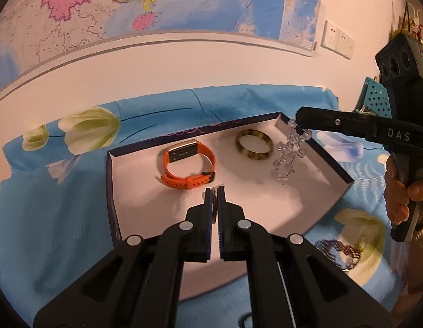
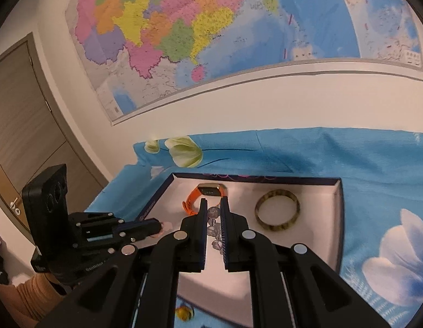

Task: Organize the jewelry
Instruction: 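Grasp the pink pendant with the left tool while the right tool carries the crystal bracelet into the tray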

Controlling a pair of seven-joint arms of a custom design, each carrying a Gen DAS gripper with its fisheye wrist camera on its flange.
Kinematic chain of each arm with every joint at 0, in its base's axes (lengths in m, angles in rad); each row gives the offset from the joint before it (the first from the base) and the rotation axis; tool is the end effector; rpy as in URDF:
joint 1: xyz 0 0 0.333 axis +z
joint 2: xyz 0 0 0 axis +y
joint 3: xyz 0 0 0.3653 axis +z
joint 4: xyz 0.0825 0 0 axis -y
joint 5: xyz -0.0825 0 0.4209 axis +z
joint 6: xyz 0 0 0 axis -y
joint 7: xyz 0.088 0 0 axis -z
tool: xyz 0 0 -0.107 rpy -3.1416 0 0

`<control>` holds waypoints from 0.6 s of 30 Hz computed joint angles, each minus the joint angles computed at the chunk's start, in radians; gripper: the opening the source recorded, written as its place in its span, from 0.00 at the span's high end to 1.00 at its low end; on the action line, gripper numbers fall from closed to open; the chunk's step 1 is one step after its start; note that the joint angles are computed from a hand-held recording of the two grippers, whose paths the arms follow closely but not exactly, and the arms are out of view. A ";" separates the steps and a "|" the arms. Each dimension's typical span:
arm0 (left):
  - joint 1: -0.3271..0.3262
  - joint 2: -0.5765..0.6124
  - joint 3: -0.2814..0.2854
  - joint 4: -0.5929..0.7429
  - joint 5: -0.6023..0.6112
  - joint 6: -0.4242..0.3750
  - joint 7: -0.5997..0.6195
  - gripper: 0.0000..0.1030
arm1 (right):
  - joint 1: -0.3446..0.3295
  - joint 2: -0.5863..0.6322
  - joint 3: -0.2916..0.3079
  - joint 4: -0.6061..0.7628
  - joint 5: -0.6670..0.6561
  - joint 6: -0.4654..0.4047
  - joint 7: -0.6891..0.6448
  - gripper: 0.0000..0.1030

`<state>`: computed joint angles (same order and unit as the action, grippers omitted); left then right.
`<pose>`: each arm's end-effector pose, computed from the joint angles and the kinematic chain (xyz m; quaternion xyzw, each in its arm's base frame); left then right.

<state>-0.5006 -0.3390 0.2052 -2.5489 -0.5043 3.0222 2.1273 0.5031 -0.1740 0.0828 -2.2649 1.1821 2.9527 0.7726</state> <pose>0.4691 -0.0990 0.4970 -0.5218 0.7519 -0.3504 0.1990 0.4846 0.2505 0.5314 -0.7112 0.5202 -0.0726 0.4673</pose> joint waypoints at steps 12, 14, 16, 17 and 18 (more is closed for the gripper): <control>0.117 0.115 -0.110 0.057 0.004 -0.034 -0.018 0.96 | -0.050 0.066 0.024 -0.001 -0.171 0.019 0.161 0.92; 0.131 0.122 -0.126 0.061 0.000 -0.041 -0.016 0.96 | -0.053 0.068 0.022 -0.005 -0.205 0.017 0.188 0.92; 0.150 0.128 -0.145 0.064 0.004 -0.041 -0.021 0.96 | -0.064 0.070 0.027 -0.016 -0.276 0.026 0.244 0.92; 0.155 0.130 -0.151 0.066 0.002 -0.041 -0.021 0.96 | -0.067 0.071 0.027 -0.019 -0.302 0.024 0.263 0.92; 0.159 0.132 -0.155 0.070 0.000 -0.044 -0.021 0.96 | -0.067 0.072 0.025 -0.021 -0.320 0.021 0.276 0.92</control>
<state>-0.3412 -0.2065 0.0505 -2.4791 -0.5042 2.9777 2.1061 0.4356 -0.1023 0.1081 -2.2856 0.8622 2.9734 1.0488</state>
